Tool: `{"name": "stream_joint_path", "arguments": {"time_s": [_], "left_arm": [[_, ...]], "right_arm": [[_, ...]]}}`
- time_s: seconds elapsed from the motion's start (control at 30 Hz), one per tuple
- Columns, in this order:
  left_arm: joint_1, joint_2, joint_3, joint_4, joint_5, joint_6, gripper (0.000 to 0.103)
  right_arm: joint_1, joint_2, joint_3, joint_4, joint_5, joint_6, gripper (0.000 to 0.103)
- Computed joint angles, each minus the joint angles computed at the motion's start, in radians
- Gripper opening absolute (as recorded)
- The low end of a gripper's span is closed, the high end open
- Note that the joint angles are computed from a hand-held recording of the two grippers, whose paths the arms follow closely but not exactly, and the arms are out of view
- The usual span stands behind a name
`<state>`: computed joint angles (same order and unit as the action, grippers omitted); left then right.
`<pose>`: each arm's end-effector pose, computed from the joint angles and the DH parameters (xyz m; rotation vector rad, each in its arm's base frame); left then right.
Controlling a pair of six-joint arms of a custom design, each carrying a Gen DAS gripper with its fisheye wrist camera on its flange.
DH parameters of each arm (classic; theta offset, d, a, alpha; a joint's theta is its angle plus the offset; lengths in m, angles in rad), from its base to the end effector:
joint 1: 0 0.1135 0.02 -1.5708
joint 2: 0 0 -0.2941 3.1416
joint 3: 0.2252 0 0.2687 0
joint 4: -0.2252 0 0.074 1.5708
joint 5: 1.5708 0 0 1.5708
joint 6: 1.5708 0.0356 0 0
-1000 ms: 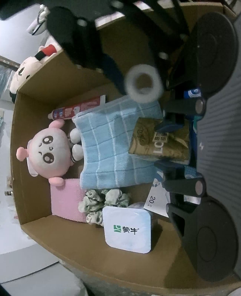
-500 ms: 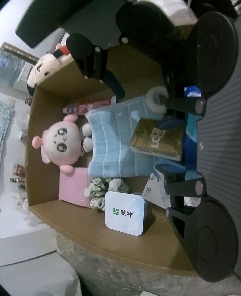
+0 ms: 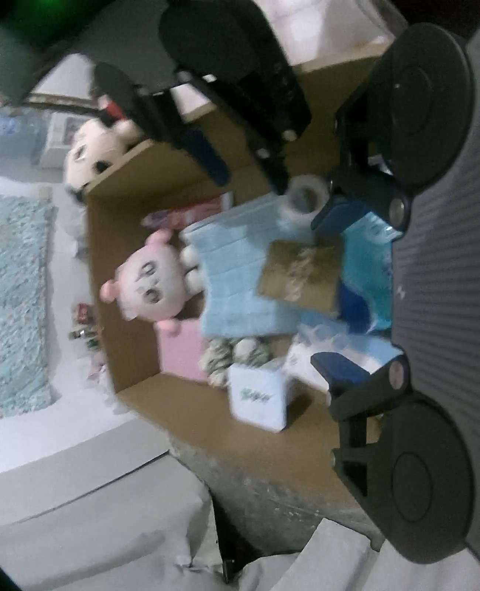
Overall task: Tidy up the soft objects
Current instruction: 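Lower the tape roll into the box and open the right gripper while the left lowers the gold pack, then lower the gold tissue pack onto the blue towel and open the left gripper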
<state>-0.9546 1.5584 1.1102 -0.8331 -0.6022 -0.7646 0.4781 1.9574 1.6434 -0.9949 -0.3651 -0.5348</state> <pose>0.1944 -0.2396 0.2491 0.1242 2.4928 0.2301 0.3727 0.2074 0.2585 -1.4315 2.4390 0.5111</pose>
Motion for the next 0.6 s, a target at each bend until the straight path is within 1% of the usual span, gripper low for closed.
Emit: {"name": "stream_joint_path", "arguments": {"time_s": [0.07, 0.13, 0.17, 0.23, 0.3, 0.33, 0.37, 0.4, 0.43, 0.47, 0.6], "left_arm": [[-0.018, 0.037, 0.009, -0.019, 0.011, 0.004, 0.069], [-0.041, 0.069, 0.016, -0.044, 0.012, 0.022, 0.067], [-0.056, 0.068, 0.009, -0.047, 0.0, 0.001, 0.067], [-0.054, 0.056, 0.009, -0.066, 0.017, -0.032, 0.067], [-0.078, 0.074, 0.031, -0.117, -0.013, -0.052, 0.066], [-0.087, 0.086, 0.047, -0.144, -0.013, -0.06, 0.062], [-0.083, 0.084, 0.049, -0.145, 0.013, -0.06, 0.057], [-0.071, 0.078, 0.043, -0.135, 0.043, -0.064, 0.056], [-0.066, 0.074, 0.037, -0.132, 0.069, -0.09, 0.056], [-0.056, 0.066, 0.029, -0.126, 0.084, -0.093, 0.056], [-0.079, 0.078, 0.045, -0.152, 0.078, -0.115, 0.056]], "right_arm": [[0.025, -0.033, -0.045, 0.037, 0.053, -0.02, 0.047], [0.033, -0.042, -0.053, 0.031, 0.054, -0.017, 0.047], [0.038, -0.046, -0.054, 0.031, 0.06, -0.015, 0.047], [0.049, -0.053, -0.072, 0.05, 0.083, -0.015, 0.047], [0.058, -0.061, -0.092, 0.072, 0.101, -0.018, 0.047], [0.057, -0.057, -0.087, 0.065, 0.099, -0.007, 0.047], [0.055, -0.05, -0.074, 0.046, 0.089, 0.01, 0.047], [0.051, -0.043, -0.062, 0.029, 0.077, 0.022, 0.047], [0.049, -0.043, -0.062, 0.024, 0.072, 0.014, 0.047], [0.049, -0.047, -0.067, 0.024, 0.074, -0.007, 0.047], [0.056, -0.059, -0.082, 0.02, 0.087, -0.053, 0.047]]}}
